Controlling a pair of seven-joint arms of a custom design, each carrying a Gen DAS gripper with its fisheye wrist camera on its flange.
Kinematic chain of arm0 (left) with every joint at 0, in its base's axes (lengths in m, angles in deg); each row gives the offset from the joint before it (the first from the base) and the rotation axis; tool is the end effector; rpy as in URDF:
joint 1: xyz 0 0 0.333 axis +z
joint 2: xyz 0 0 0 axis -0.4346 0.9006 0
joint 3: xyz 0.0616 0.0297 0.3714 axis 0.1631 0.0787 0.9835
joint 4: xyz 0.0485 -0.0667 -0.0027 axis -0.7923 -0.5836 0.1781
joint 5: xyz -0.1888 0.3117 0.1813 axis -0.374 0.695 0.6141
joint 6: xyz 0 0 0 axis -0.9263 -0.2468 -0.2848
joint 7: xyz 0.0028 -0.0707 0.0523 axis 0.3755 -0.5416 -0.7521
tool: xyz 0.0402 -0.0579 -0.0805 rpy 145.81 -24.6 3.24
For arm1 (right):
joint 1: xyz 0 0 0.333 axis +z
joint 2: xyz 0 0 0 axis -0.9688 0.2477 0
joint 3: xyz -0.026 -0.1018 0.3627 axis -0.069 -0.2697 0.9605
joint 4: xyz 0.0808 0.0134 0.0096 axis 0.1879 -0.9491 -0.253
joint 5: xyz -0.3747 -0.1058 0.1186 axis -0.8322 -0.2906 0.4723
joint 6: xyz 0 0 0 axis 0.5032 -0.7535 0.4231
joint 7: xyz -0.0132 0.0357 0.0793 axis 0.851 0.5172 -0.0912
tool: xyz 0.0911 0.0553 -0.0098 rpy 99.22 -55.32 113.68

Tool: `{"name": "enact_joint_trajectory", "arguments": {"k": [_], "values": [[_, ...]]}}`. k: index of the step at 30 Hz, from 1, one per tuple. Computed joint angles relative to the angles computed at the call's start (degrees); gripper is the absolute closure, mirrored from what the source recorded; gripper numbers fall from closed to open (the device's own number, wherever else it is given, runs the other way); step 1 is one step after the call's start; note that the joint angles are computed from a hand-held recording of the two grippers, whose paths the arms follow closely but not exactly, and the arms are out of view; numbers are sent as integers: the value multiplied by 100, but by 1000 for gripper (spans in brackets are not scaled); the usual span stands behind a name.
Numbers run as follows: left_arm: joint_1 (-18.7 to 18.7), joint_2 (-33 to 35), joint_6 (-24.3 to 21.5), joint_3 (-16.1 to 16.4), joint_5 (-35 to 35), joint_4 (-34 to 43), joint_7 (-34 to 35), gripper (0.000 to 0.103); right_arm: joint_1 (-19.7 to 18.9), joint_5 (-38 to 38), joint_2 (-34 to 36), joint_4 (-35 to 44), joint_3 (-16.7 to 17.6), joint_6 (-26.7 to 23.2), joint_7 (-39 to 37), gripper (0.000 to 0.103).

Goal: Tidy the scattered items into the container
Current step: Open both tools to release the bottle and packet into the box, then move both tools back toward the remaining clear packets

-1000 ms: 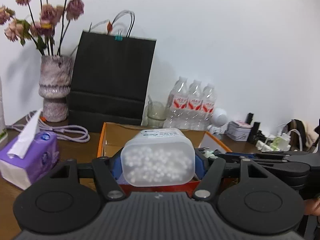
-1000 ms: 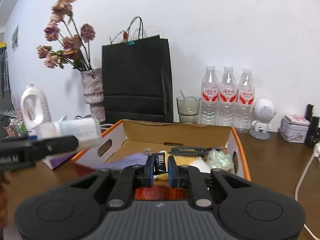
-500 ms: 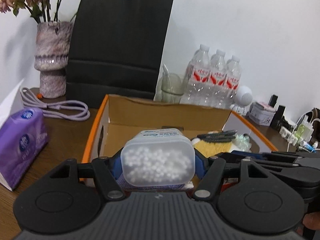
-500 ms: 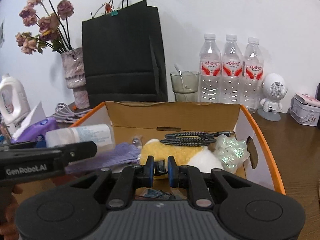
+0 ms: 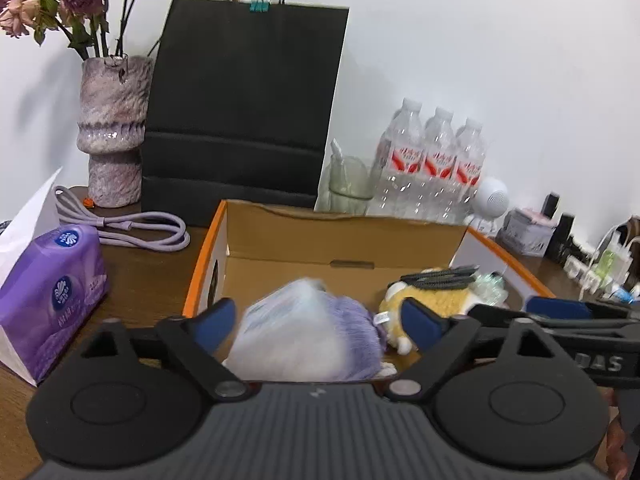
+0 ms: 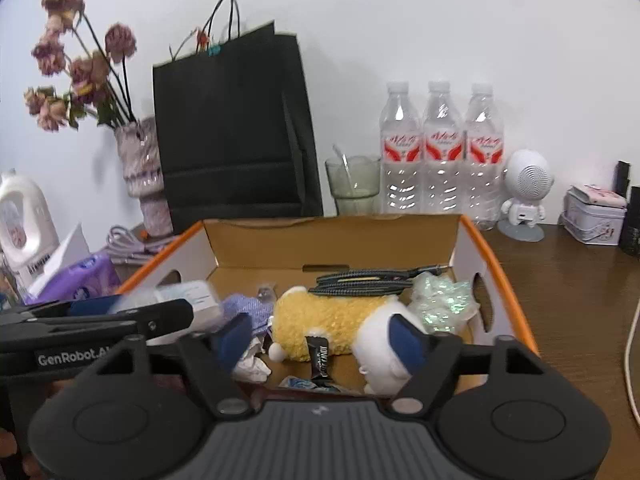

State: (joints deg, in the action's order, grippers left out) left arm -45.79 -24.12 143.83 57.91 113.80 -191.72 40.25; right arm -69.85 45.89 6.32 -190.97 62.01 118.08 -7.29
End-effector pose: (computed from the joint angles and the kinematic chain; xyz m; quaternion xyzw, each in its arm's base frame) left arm 0.3656 -0.3083 0.4726 -0.7265 0.4345 -0.3515 0.3998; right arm 0.4939 0.0129 0.4596 -0.7644 0.3894 -0.1582 0.4889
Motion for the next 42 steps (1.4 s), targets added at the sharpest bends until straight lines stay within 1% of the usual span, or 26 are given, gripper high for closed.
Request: {"name": "enact_joint_trajectory", "arguments": {"k": [1,4,6,11,14,16,19,23,27,34,38,42], "values": [[-13,-69,25,-7,28,-36,-73,0,-34,-6,-68,-39,-49,-77,22,10],[-59,-338,215,-48,214,-179,-312,0,-164,-105,-322,-187,-214,-368,31,4],[-104,-485,190,-135,187,-244,-314,0,-263,-169,-516,-319,-322,-513,-20,0],[-322,-828,-75,-442,-201,-434,-70,0,-530,-706,-908,-682,-544,-701,-37,0],[-492,-944,-140,-573,-602,-555,120,0,-676,-1133,-1091,-920,-622,-609,-34,0],[-636,-975,-126,-642,-976,-633,342,0,-759,-1373,-1201,-1090,-692,-541,-22,0],[-834,-941,-285,-861,-1452,-708,502,0,-879,-1665,-1379,-1350,-817,-481,39,0],[-1097,-845,-482,-1078,-1948,-752,401,0,-1048,-2138,-1521,-1601,-996,-558,213,0],[-1239,-846,-440,-1124,-2082,-807,132,0,-1116,-2382,-1617,-1762,-1074,-560,296,0],[-1366,-611,-629,-1180,-2073,-607,175,0,-1145,-2634,-1905,-1965,-1201,-859,313,0],[-1442,-476,-750,-1136,-2136,-503,283,0,-1154,-2737,-1965,-2028,-1184,-849,368,0],[-1403,-379,-640,-1030,-1954,-419,214,0,-1122,-2737,-1959,-2058,-1162,-747,415,0]]}}
